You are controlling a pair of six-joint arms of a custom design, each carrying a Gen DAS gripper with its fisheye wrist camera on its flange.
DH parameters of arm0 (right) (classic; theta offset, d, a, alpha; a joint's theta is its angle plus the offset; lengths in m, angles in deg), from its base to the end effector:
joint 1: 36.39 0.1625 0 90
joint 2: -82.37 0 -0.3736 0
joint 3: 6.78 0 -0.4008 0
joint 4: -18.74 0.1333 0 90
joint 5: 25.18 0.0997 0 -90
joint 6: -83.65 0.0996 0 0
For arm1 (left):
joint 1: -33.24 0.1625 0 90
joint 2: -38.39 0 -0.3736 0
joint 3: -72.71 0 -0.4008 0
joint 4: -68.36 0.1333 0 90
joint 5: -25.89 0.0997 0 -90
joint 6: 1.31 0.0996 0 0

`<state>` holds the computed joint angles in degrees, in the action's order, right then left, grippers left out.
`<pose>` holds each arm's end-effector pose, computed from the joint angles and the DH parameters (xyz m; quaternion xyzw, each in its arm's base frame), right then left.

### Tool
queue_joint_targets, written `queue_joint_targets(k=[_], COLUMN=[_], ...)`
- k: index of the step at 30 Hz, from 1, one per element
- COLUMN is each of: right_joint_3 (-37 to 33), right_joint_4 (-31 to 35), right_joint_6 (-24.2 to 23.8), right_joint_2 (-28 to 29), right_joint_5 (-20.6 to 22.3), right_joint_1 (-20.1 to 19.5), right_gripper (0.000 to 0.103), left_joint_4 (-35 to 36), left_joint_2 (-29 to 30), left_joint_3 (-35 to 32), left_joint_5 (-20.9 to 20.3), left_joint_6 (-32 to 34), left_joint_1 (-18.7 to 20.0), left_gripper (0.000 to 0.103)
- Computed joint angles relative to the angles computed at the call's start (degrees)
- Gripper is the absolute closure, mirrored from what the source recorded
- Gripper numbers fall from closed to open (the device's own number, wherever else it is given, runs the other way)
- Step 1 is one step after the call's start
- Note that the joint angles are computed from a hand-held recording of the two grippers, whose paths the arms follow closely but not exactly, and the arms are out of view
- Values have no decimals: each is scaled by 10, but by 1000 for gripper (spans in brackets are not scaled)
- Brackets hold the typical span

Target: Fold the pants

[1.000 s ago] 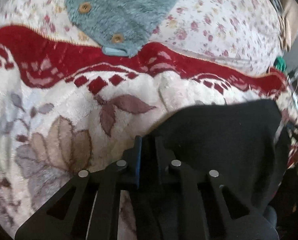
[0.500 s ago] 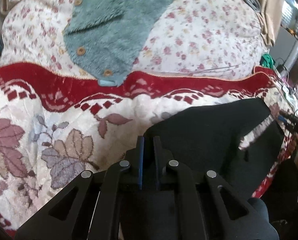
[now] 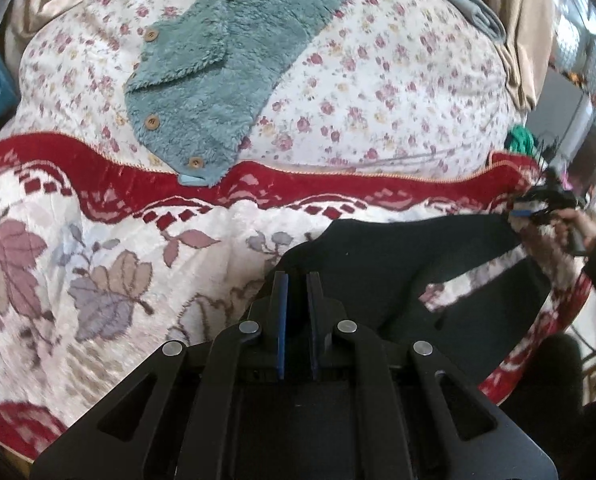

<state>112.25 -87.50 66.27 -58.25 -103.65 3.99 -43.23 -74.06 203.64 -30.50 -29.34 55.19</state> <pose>-0.0702 -0.2609 0.5311 -0.2300 -0.9133 0.3214 0.0988 -0.2463 -0.3024 0.3033 0.3201 0.9019 -0.2323 0.1739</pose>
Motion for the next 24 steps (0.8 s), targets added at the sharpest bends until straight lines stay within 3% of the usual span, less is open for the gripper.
queue_joint_targets(k=[2, 5, 13, 18, 19, 20, 21, 22, 23, 24], right_joint_3=[-16, -28, -18, -11, -10, -8, -7, -7, -5, -3], right_joint_4=[-24, -25, -27, -37, -36, -34, -32, -31, -32, -33], right_joint_6=[15, 10, -48, -64, -67, -73, -80, -83, -84, -86], right_joint_2=[47, 86, 101, 101, 100, 98, 96, 95, 95, 95], right_joint_5=[-57, -107, -105, -101, -99, -90, -83, -78, -75, -73], right_joint_1=[41, 67, 73, 73, 71, 65, 60, 56, 54, 52], right_gripper=[57, 62, 82, 94, 95, 96, 96, 96, 96, 96], left_joint_4=[-3, -13, -25, -18, -16, -20, -27, -33, -43, -55], left_joint_2=[-5, -10, 13, 3, -2, -7, -8, -9, -8, -3], left_joint_3=[1, 1, -2, -6, -9, -14, -17, -21, -25, -30], left_joint_5=[0, -2, -4, 15, 21, 14, 5, -7, -23, -47], left_joint_6=[-8, -12, -9, -49, -57, -58, -53, -50, -45, -38], left_joint_1=[-3, -3, 14, 38, 46, 65, 80, 99, 123, 147], left_gripper=[96, 96, 96, 96, 93, 79, 52, 39, 31, 31])
